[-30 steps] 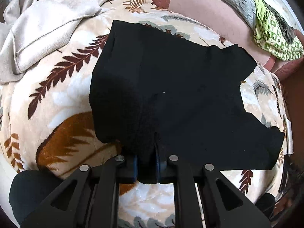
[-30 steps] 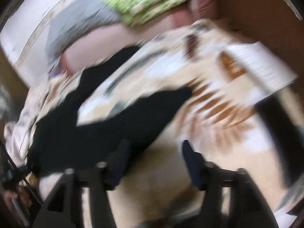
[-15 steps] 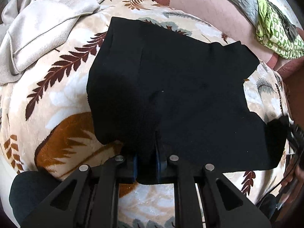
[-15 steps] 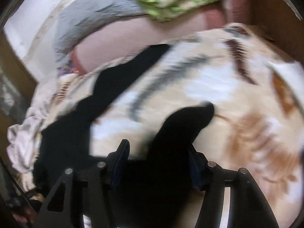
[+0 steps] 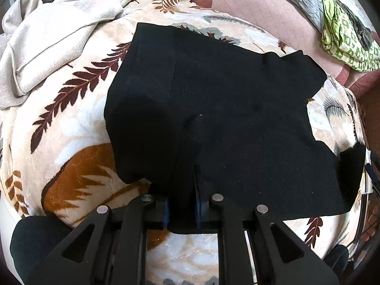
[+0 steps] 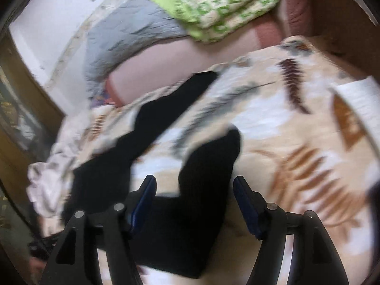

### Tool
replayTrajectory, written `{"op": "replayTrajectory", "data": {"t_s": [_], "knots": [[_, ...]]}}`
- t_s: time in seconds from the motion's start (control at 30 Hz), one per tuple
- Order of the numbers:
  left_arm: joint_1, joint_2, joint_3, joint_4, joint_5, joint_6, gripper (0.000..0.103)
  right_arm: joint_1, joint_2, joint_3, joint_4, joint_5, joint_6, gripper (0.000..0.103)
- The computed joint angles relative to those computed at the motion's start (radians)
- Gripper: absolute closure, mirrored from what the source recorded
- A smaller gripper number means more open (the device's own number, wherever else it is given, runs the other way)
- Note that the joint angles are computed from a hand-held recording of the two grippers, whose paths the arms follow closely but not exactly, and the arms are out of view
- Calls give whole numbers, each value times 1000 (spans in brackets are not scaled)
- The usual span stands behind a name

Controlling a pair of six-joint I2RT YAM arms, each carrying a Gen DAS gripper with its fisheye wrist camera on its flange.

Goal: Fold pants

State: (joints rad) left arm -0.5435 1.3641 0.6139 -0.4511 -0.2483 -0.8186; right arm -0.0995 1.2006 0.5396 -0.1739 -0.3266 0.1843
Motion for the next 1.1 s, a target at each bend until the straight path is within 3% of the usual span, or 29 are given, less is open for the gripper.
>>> {"op": "replayTrajectory", "data": {"t_s": [0.17, 0.3, 0.43, 0.53, 0.67, 0.8, 0.9, 1.0, 1.07, 1.1], "knots": [[10, 1, 0, 6, 14, 6, 91, -90, 111, 5, 48, 6, -6, 34], [3, 0, 8, -11, 5, 11, 88, -237, 89, -40, 62, -74, -24, 34], [-24, -25, 14, -50, -21, -16, 86, -254, 220, 2, 57, -172, -32, 37], [-51, -93, 18, -119, -49, -39, 83, -157, 193, -10, 75, -146, -18, 92], [-117, -222, 35, -228, -159, -89, 63, 10, 72, -23, 72, -115, 30, 90], [-203, -272, 86, -297, -266, -131, 53, 231, 172, -5, 150, -39, 71, 82], [-225, -255, 108, -253, -270, -91, 44, 306, 299, 8, 207, -33, 105, 74], [-226, -180, 139, -184, -229, -46, 44, 279, 194, -15, 153, -70, 86, 69], [-229, -146, 146, -146, -207, -32, 44, 233, 88, -39, 92, -113, 75, 52], [-232, -117, 156, -127, -203, -25, 44, 207, 32, -46, 62, -118, 55, 49]]}}
